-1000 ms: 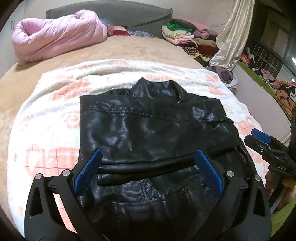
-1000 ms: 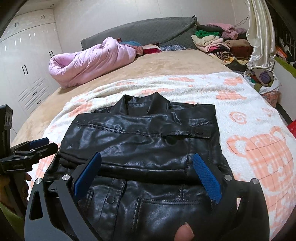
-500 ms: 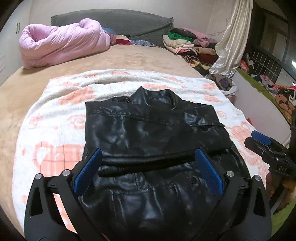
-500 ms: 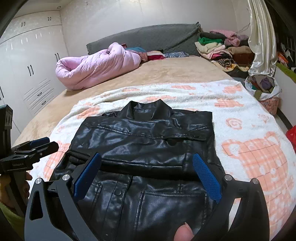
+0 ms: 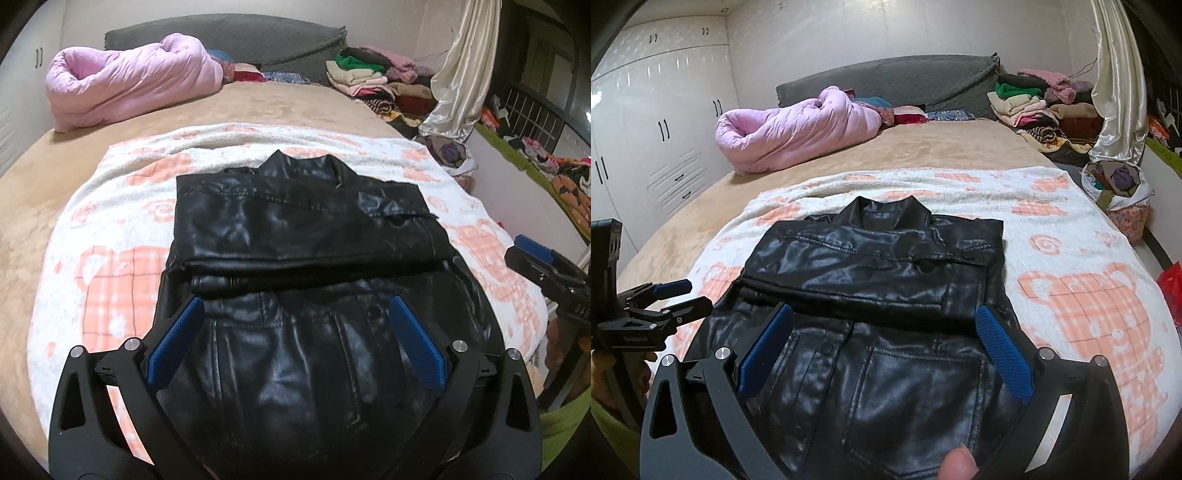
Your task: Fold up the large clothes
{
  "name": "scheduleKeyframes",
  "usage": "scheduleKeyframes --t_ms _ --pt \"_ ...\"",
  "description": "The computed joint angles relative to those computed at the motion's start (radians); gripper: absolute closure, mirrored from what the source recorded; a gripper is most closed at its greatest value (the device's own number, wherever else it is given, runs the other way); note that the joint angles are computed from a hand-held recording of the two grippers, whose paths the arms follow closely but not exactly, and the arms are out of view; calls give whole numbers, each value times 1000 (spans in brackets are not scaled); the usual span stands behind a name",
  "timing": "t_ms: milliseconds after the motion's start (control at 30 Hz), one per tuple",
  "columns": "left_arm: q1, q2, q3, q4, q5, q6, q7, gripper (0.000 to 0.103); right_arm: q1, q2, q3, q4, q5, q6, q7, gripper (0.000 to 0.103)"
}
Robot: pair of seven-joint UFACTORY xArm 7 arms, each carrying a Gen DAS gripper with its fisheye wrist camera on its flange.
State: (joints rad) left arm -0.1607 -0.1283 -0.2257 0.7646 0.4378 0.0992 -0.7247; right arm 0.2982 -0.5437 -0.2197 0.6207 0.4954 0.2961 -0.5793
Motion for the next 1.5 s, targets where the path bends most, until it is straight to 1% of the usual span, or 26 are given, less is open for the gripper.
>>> scheduleKeyframes --t_ms 167,233,367,467,567,667,767,1000,1133,1200,1400,1500 --pt "21 -24 -30 -32 55 15 -57 10 -25 -46 -4 -35 -20 35 -16 4" --pt "35 -32 -48 -43 90 31 -96 10 -39 -62 0 -52 -33 40 -17 4" --pt "26 -49 -47 -70 101 49 -119 10 -73 -90 6 -89 -66 56 -11 4" --pt "23 -63 -46 -88 97 57 -122 9 -89 -105 4 -111 -84 72 -9 4" --pt "2 -78 -27 -114 46 47 -89 10 -106 -114 5 -128 -102 79 -9 4" --pt "10 -96 -40 -130 30 53 -82 10 -120 -125 5 -145 -117 84 -11 4" --pt "2 -115 -40 -149 -4 52 -60 10 -139 -137 4 -164 -136 90 -12 4" --pt "30 -160 -79 -189 -14 71 -68 10 -191 -163 -3 -215 -176 118 -26 4" --pt "31 -179 -83 -217 -23 83 -63 10 -221 -170 -14 -234 -187 139 -32 4" --pt "38 -186 -94 -231 -19 103 -71 10 -235 -170 -23 -241 -190 150 -38 4" --pt "34 -198 -91 -274 -26 123 -75 10 -281 -152 -33 -250 -202 186 -55 4" --pt "20 -203 -67 -299 -51 126 -61 9 -296 -142 -33 -253 -208 210 -71 4"
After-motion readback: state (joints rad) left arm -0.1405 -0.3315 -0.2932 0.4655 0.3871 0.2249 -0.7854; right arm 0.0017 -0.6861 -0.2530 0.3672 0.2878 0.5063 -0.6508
